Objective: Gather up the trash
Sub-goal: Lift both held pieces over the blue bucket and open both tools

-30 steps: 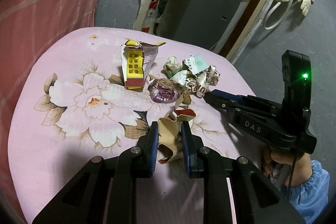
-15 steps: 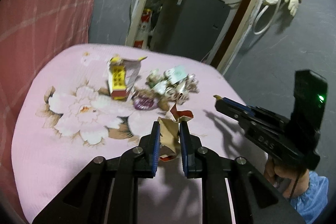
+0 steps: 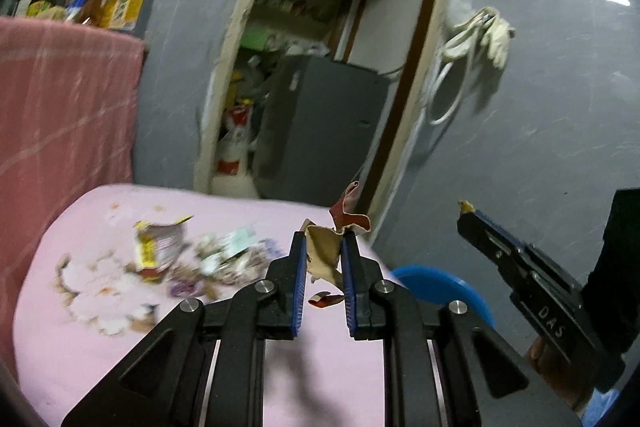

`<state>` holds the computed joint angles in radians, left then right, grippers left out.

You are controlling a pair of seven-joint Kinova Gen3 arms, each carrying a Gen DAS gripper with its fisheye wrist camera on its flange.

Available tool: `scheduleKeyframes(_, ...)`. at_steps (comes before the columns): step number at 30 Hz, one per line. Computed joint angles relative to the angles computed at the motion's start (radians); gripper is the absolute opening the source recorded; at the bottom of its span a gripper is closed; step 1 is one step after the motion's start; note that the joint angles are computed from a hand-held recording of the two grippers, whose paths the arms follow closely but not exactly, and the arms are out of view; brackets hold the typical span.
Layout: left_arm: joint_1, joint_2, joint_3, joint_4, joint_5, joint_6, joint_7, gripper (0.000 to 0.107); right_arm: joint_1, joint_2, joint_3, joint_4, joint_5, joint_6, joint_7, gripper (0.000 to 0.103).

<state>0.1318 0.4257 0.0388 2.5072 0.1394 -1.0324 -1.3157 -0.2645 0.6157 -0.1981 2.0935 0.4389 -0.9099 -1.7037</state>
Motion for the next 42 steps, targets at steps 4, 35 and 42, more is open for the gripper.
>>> scheduleKeyframes(4,0.037,0.012,0.022,-0.067,0.008,0.034,-0.011,0.013,0.038,-0.008,0.011,0.04,-0.021,-0.07,-0.013,0.008)
scheduleKeyframes(35,0.069,0.274,0.116,-0.641,-0.104,0.701,0.012,0.013,0.289,0.059,-0.032,-0.127,0.028,0.365,-0.323,0.009)
scheduleKeyframes(42,0.054,0.3,0.134,-0.695,-0.133,0.78,0.03,0.015,0.318,0.063,-0.058,-0.151,0.072,0.415,-0.377,0.02)
